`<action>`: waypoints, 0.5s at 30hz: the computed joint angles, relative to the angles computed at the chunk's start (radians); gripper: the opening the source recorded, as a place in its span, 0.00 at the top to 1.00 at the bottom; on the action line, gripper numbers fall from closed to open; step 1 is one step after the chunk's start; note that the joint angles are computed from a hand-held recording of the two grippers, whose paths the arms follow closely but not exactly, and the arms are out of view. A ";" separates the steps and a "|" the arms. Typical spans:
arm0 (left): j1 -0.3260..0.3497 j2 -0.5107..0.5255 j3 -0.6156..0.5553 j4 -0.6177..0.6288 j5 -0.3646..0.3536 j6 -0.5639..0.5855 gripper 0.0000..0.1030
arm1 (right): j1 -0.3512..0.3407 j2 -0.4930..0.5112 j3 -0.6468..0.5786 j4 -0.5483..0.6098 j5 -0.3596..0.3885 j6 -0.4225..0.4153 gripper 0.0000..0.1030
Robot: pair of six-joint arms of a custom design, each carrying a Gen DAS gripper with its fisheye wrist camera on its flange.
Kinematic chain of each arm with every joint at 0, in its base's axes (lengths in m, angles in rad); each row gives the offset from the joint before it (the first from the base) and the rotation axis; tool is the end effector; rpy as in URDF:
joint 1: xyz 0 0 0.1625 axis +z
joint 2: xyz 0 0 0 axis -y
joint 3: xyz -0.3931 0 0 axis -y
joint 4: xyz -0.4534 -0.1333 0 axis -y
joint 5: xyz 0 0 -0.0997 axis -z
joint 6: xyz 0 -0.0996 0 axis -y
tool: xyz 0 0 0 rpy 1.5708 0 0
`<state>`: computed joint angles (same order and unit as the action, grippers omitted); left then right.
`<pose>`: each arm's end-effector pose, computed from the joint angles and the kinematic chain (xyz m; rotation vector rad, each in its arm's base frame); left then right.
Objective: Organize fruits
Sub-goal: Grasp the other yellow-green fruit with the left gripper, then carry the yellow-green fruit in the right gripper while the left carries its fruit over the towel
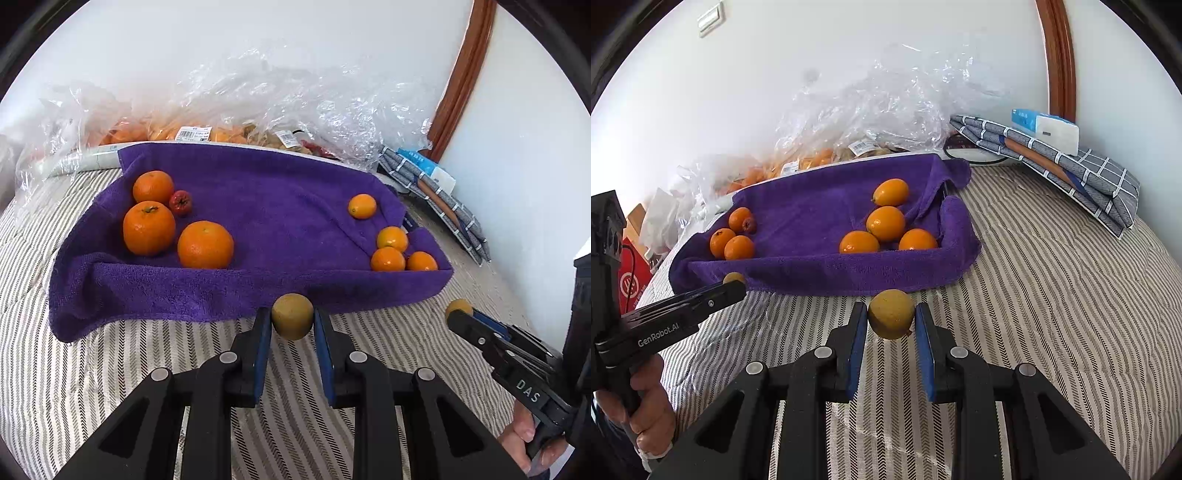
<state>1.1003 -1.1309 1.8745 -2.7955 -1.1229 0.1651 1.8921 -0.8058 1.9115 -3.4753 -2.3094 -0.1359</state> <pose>-0.1288 -0.6425 0.1778 0.6949 2.5916 -0.7423 0.2517 -0.5464 0.0609 0.1541 -2.3086 1.0415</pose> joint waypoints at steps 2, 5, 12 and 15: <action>-0.003 -0.003 0.007 -0.007 -0.004 0.011 0.78 | -0.001 -0.002 0.003 -0.004 0.008 -0.002 0.74; -0.003 -0.011 0.016 -0.030 -0.023 0.020 0.78 | -0.001 -0.004 0.007 -0.015 0.014 -0.004 0.74; -0.011 -0.026 0.046 -0.139 -0.015 0.034 0.78 | -0.003 -0.007 0.016 -0.041 0.036 -0.011 0.74; -0.011 -0.030 0.045 -0.141 -0.015 0.031 0.78 | -0.004 -0.010 0.021 -0.056 0.046 -0.014 0.74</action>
<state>1.0895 -1.1609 1.9193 -2.9367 -1.1379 0.1956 1.8883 -0.8158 1.9324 -3.5315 -2.2637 -0.1500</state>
